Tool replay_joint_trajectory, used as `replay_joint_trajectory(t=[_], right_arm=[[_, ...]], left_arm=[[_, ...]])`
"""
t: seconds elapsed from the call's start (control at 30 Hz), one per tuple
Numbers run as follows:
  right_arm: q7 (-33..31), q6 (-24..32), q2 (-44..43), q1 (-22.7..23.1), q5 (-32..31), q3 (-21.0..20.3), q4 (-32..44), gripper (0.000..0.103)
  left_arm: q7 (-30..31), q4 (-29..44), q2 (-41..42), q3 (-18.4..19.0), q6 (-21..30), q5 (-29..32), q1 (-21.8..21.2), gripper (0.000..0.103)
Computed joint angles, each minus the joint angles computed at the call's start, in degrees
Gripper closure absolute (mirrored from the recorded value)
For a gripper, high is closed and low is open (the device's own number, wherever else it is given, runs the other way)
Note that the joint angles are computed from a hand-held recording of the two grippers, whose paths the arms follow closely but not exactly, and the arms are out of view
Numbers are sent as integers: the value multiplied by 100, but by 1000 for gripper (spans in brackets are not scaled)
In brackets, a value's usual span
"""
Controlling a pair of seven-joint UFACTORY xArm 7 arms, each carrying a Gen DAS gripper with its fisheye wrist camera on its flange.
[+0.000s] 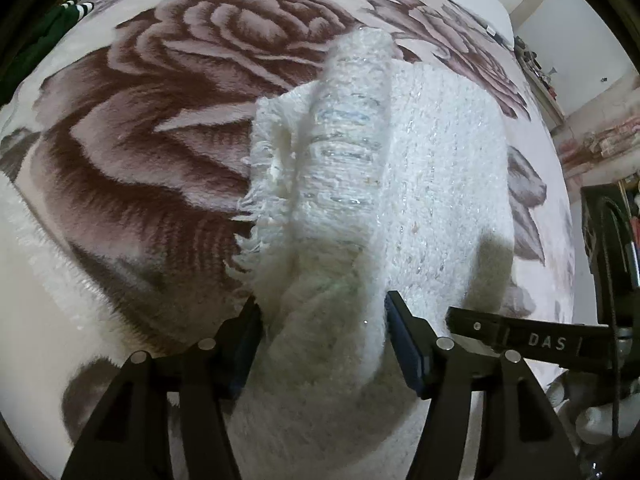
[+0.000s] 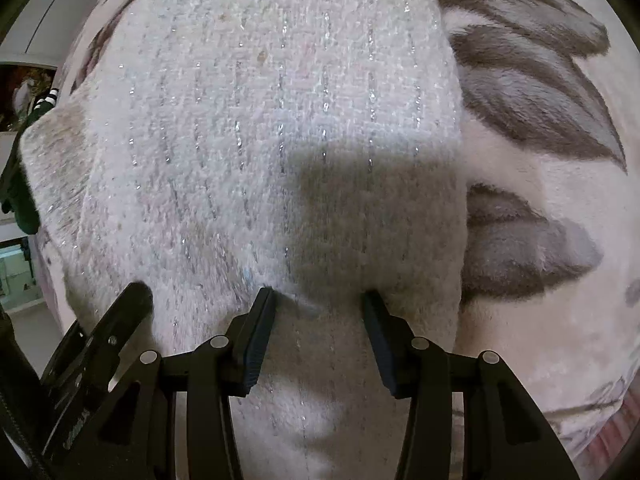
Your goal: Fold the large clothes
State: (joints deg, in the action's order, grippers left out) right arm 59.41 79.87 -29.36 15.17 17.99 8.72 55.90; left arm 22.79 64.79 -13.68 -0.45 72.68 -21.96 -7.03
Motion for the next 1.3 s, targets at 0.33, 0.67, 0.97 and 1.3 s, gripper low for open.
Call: replay_joint_trajectory(t=[0.33, 0.67, 0.97, 1.3], right_arm=[[238, 13, 280, 46, -77, 70, 400, 51], [1614, 507, -2240, 407, 1099, 374, -336, 44], [3014, -528, -3046, 1126, 2518, 1407, -1597, 69], [3723, -147, -2065, 1455, 1483, 1647, -327, 93]], left_arm=[[-18, 294, 79, 129, 417, -192, 76, 38], [-56, 624, -665, 968, 2625, -77, 1089, 39], [449, -722, -1942, 1104, 2982, 557, 1390, 94], [716, -153, -2066, 1584, 3785, 351, 1539, 95]])
